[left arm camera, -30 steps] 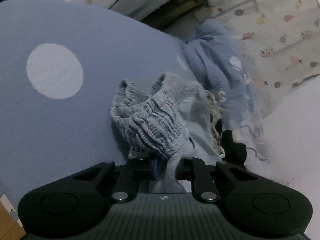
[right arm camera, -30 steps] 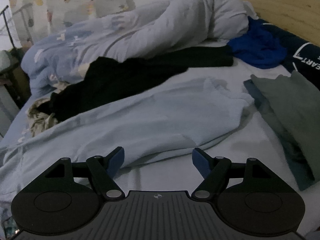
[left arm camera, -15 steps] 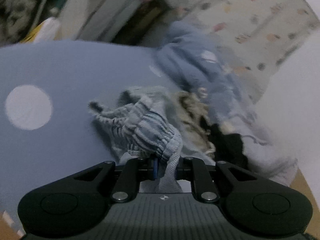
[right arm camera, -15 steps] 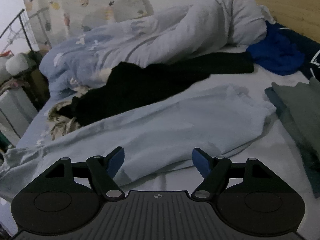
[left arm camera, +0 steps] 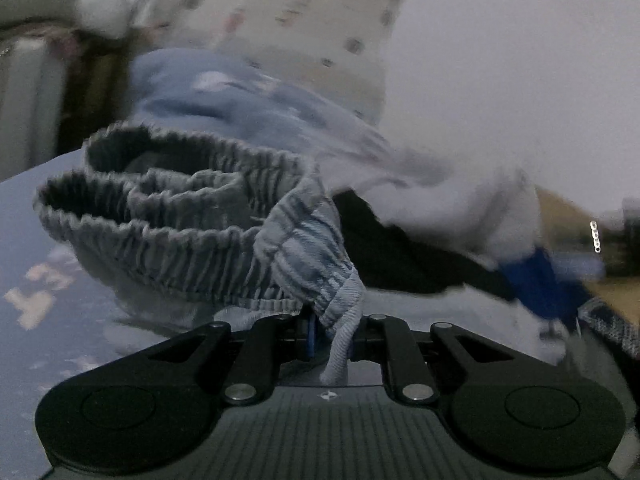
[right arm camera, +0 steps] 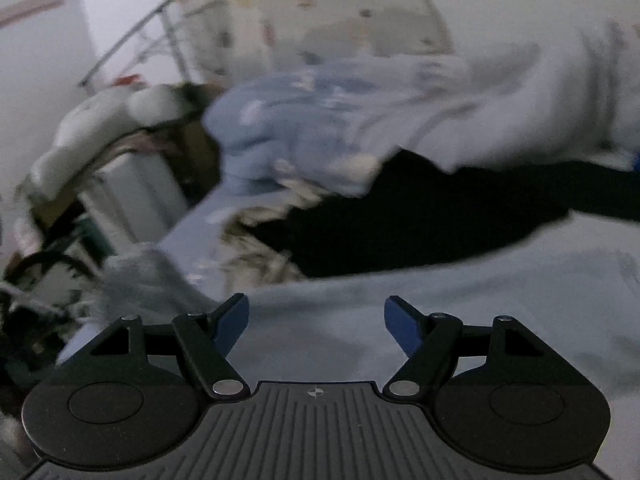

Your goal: Fold clothes

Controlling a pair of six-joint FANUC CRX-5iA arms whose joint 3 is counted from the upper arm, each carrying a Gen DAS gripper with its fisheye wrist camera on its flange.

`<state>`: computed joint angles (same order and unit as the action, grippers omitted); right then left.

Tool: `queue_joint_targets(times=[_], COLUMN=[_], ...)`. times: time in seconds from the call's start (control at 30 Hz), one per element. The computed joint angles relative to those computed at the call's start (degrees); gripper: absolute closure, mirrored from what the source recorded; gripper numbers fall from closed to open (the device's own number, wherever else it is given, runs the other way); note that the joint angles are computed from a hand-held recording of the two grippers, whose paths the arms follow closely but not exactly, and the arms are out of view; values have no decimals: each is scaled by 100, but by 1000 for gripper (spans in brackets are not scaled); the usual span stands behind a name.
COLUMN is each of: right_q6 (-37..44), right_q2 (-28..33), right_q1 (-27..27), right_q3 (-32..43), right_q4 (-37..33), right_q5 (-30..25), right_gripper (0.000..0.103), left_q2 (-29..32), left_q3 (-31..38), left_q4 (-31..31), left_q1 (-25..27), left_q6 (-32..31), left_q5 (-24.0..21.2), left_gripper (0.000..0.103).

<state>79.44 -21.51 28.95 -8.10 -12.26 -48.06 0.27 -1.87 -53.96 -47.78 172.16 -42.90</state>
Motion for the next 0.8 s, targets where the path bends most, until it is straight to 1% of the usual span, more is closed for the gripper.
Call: queue_joint_targets(times=[0.07, 0.1, 0.17, 0.23, 0.27, 0.37, 0.43, 0.57, 0.67, 0.73, 0.77, 0.8], right_q6=[319, 429, 783, 1172, 1298, 1644, 1825, 1942, 2121, 2233, 2245, 2298], right_q2=[126, 170, 280, 403, 454, 532, 580, 711, 933, 1102, 1249, 1258], right_q1=[-98, -135, -290, -405, -406, -301, -202, -136, -251, -360, -313, -252], right_q3=[238, 307, 464, 574, 592, 559, 514, 435, 545, 663, 709, 692], right_q4=[-271, -334, -592, -800, -797, -737, -756, -950, -1348, -1661, -1689, -1664], right_q5=[-85, -120, -310, -522, -594, -675, -676, -657, -798, -923, -837, -784], right_gripper=[25, 24, 23, 22, 21, 21, 20, 19, 19, 16, 16, 14], left_q2=[407, 602, 910, 1025, 1077, 1225, 1286, 1455, 1638, 1689, 1714, 1731], left_q3=[304, 451, 645, 652, 662, 742, 797, 990, 1199, 1237, 1259, 1280], left_q4=[274, 382, 506, 618, 648, 597, 450, 233, 175, 138, 125, 117], left_q1=[-35, -72, -150, -176, -194, -283, -368, -548, -680, -757, -787, -803], left_q6=[-478, -727, -1000, -1041, -1109, -1298, -1266, -1397, -1607, -1698, -1738, -1755], left_q5=[61, 18, -30, -2, -40, -243, -362, -686, -987, -1132, -1195, -1236], left_gripper=[88, 88, 88, 88, 89, 89, 89, 89, 89, 89, 89, 89])
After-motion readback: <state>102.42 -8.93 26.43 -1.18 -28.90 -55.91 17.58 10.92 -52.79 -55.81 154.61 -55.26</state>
